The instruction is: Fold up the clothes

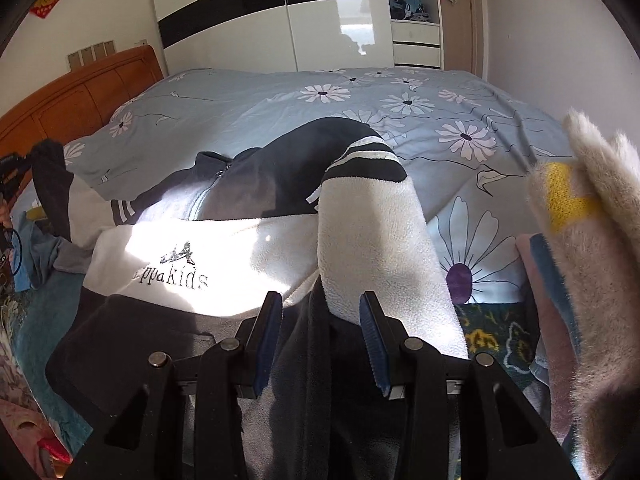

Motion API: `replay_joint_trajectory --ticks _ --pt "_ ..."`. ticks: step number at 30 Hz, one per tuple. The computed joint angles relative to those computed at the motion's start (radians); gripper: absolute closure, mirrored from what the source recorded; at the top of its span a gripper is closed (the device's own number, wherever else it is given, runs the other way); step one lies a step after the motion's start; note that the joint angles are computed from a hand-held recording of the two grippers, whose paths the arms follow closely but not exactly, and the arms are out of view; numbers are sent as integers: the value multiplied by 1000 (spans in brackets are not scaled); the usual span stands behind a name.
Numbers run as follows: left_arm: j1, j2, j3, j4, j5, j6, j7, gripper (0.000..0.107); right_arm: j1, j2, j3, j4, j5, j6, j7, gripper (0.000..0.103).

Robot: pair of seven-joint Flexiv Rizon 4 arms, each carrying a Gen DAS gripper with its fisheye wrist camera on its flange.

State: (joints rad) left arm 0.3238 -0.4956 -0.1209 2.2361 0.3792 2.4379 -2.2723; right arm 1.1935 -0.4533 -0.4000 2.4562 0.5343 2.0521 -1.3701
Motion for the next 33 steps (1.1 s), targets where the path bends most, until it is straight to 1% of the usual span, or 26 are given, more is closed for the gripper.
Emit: replay_joint_trajectory --ticks 2,4,6,7,8,10,15,17,18,21,25,27,28,29,31,32,33 --pt "-40 -3 -67 -76 13 -71 -5 96 -46 -5 51 -10 -14 27 10 62" --pt "-72 -13 -134 -145 32 -153 -11 96 -58 -8 68 -20 -13 34 -5 62" --pt "-126 -73 -180 -231 25 -217 19 96 -49 -8 62 -23 -5 33 -29 62" --pt "-131 -93 -212 -268 36 -258 34 96 -53 -8 66 -22 -4 37 -39 62" --pt "-165 -120 -226 -303 22 -291 65 96 -56 -7 70 -20 -2 40 -49 62" --pt "-267 -153 -214 -333 -44 -325 128 96 -60 -6 74 -15 9 44 -66 61" --pt "-422 -301 -233 -453 -147 -442 255 96 -144 -9 153 5 19 76 -69 61" --pt "-498 -354 -203 -501 -221 -497 298 96 -167 -16 175 12 25 79 -67 61" --pt "-514 -367 -198 -491 -234 -505 302 96 -185 -19 192 17 23 83 -62 61" --pt "-536 -421 -215 -502 -282 -545 341 94 -218 -25 225 28 19 92 -54 62" --pt "-526 -418 -254 -451 -317 -577 394 89 -229 -23 237 30 20 92 -49 61" --pt "-489 -410 -298 -413 -310 -572 431 82 -243 -13 251 25 7 97 -48 61" --pt "-449 -419 -349 -389 -294 -563 449 68 -247 -7 254 16 -2 93 -52 61" --pt "-388 -431 -419 -360 -268 -556 466 55 -251 -1 257 7 -11 88 -56 61" --pt "-300 -444 -516 -300 -228 -539 487 47 -277 9 276 -19 -44 74 -58 60" --pt "-276 -433 -536 -265 -218 -528 491 47 -299 11 292 -37 -69 65 -56 58" --pt "-260 -412 -539 -228 -212 -511 490 47 -324 6 308 -62 -98 49 -50 53"
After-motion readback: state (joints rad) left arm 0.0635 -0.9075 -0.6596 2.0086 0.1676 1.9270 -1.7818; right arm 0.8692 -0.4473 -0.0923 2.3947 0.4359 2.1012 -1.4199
